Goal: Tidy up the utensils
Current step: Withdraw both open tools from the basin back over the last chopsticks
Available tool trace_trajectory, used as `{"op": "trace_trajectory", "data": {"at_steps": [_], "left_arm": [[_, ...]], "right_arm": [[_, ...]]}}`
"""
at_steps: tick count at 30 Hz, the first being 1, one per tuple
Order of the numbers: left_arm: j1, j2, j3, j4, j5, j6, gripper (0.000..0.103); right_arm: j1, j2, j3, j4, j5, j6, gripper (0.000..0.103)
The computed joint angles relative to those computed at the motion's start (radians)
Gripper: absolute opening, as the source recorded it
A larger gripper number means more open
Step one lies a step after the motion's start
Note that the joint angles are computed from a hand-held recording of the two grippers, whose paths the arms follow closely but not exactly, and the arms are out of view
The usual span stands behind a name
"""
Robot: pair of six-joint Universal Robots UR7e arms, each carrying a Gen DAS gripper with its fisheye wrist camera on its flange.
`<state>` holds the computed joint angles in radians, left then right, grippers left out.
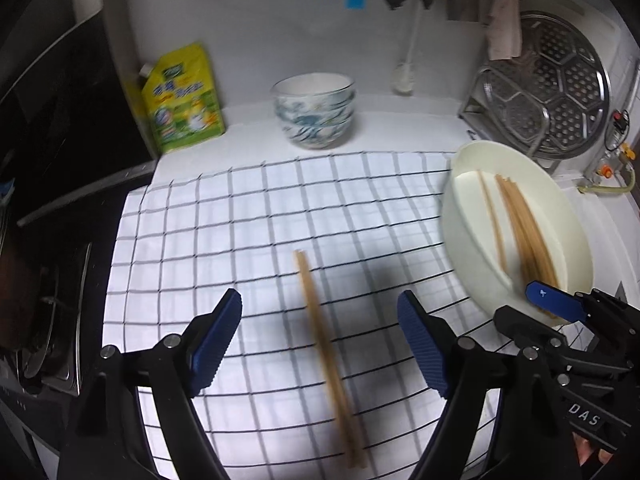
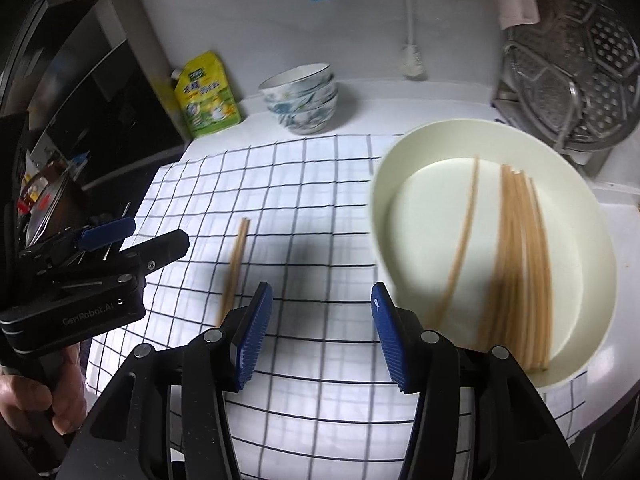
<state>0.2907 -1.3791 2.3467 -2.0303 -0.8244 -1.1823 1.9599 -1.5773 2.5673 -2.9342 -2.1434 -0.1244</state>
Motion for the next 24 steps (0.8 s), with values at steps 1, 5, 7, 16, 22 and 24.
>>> {"op": "trace_trajectory", "data": {"at_steps": [1, 5, 7, 16, 22, 24], "left_arm": [[0.003, -0.014, 0.008, 0.013, -0.002, -0.009, 0.078], [0.009, -0.059, 0.034, 0.046, -0.005, -0.035, 0.078], [0.011, -0.083, 0.049, 0.056, -0.006, -0.045, 0.078], [0.03, -0.164, 0.107, 0.077, -0.006, -0.049, 0.078], [0.039, -0.21, 0.136, 0.118, -0.032, -0.075, 0.079], [0.038, -0.229, 0.145, 0.132, -0.039, -0.085, 0.08]], "right_arm": [[0.007, 0.016, -0.003, -0.002, 0.0, 0.007, 0.05], [0.032, 0.068, -0.012, -0.014, -0.003, 0.027, 0.05], [0.045, 0.093, -0.015, -0.024, -0.005, 0.036, 0.05], [0.077, 0.193, -0.015, -0.062, -0.021, 0.083, 0.052], [0.083, 0.261, -0.006, -0.104, -0.01, 0.106, 0.052], [0.084, 0.284, -0.002, -0.122, -0.011, 0.109, 0.052]]}}
